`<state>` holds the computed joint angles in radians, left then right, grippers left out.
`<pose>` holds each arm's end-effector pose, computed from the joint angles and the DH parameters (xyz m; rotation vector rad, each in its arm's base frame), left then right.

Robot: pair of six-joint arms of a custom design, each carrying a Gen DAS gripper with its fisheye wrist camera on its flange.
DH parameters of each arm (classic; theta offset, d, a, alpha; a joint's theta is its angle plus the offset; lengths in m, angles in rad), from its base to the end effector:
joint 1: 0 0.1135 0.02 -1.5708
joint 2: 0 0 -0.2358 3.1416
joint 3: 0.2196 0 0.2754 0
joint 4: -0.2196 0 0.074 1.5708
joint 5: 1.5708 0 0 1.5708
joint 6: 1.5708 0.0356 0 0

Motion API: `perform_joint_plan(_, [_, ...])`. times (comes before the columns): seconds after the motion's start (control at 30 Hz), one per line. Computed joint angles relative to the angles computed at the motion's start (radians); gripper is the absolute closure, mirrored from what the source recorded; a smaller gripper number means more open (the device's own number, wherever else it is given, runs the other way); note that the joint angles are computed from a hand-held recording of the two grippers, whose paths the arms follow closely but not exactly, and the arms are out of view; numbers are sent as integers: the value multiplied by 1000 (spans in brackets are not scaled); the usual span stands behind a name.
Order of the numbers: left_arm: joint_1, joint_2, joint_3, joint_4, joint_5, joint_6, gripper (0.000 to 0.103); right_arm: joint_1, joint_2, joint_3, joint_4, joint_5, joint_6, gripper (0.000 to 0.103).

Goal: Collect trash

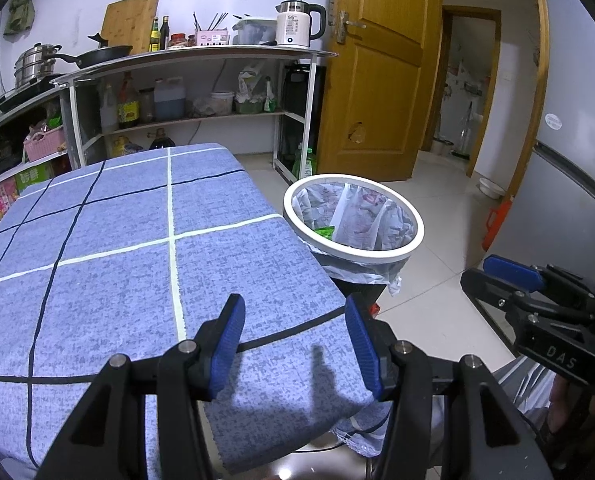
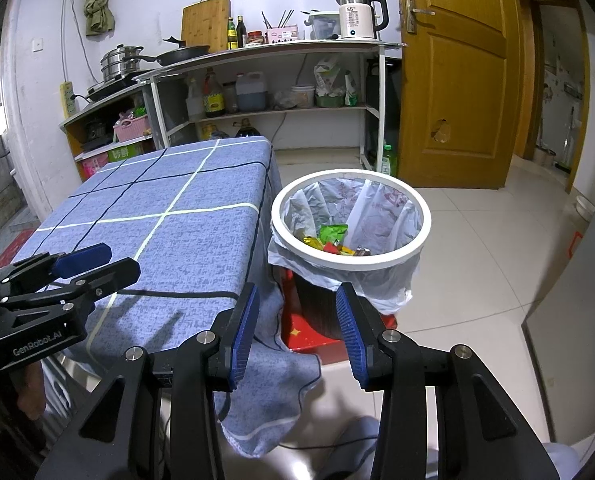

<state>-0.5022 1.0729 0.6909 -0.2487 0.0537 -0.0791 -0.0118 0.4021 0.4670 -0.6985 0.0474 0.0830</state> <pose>0.2337 -0.1305 0.2115 0.4973 2.1708 -0.3815 0.1556 -0.0035 0.2182 0.1308 2.1997 -0.0125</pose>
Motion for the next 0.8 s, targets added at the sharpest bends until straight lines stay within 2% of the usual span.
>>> perform_joint_plan(0.8, [-10,10,-7,8,14,13,49,-19,11,-7,12,-17,-14,62])
